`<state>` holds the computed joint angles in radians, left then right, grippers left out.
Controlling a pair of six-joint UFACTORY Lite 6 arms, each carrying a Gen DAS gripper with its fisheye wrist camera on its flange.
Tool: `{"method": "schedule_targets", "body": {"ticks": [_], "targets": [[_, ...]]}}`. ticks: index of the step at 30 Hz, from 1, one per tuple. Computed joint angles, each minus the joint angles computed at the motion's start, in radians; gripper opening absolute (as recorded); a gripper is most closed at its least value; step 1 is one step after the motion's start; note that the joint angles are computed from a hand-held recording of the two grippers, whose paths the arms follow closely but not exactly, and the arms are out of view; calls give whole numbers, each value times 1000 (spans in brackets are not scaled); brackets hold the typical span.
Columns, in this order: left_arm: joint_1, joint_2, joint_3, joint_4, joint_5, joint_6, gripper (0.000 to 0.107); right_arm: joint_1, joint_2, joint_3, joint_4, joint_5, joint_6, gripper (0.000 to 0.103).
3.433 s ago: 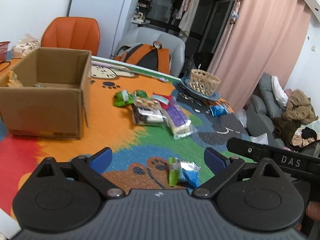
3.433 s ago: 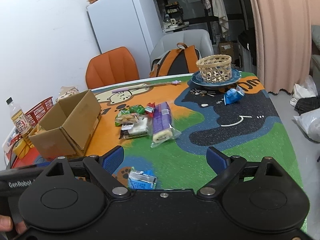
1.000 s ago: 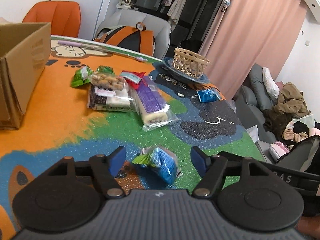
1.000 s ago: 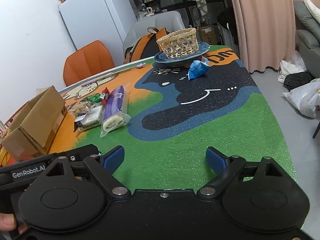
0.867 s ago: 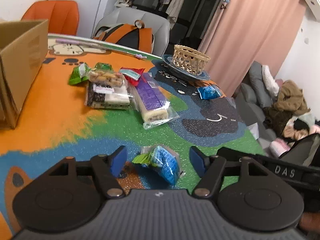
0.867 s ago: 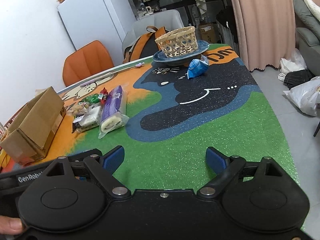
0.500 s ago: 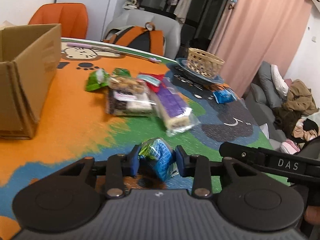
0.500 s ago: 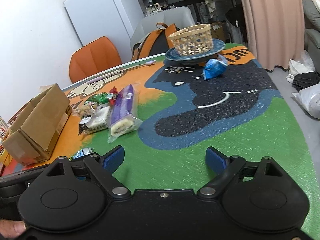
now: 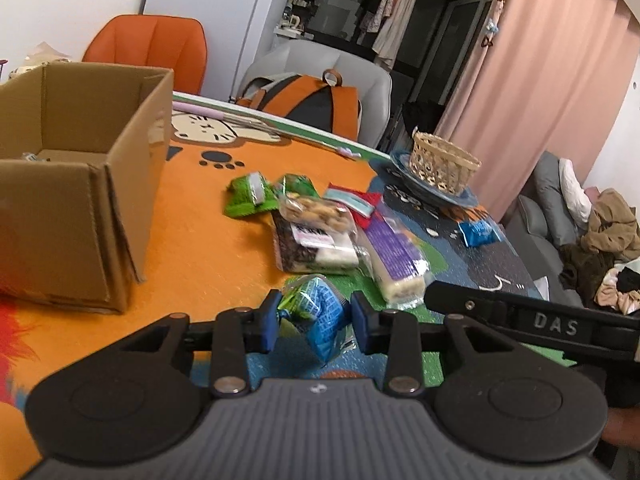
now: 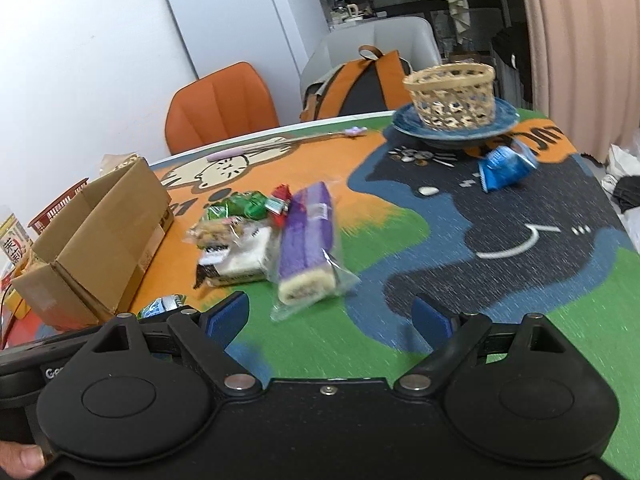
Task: Organize snacks
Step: 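Move right tool to purple roll-cake packet while left tool holds blue packet, then close right tool on purple roll-cake packet while left tool holds blue packet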
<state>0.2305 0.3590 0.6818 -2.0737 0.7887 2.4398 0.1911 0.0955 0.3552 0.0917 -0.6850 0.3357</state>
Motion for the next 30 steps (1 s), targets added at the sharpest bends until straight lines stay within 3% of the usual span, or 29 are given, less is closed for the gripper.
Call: {"method": "schedule_targets", "body": {"ticks": [15,20,24,30], "targets": [[32,44,49,21,-6,-17,36,31,217,261,71,79,-91,79],[43,57,62,32,-7,-36,36,45,254,285,108,91,-135,52],[49,57,58,36,-2,-41,36,54,220,252,97,94,-137,43],[55,37,37,34,8,-40,36,77,152,171,137,80,-161,40]]}}
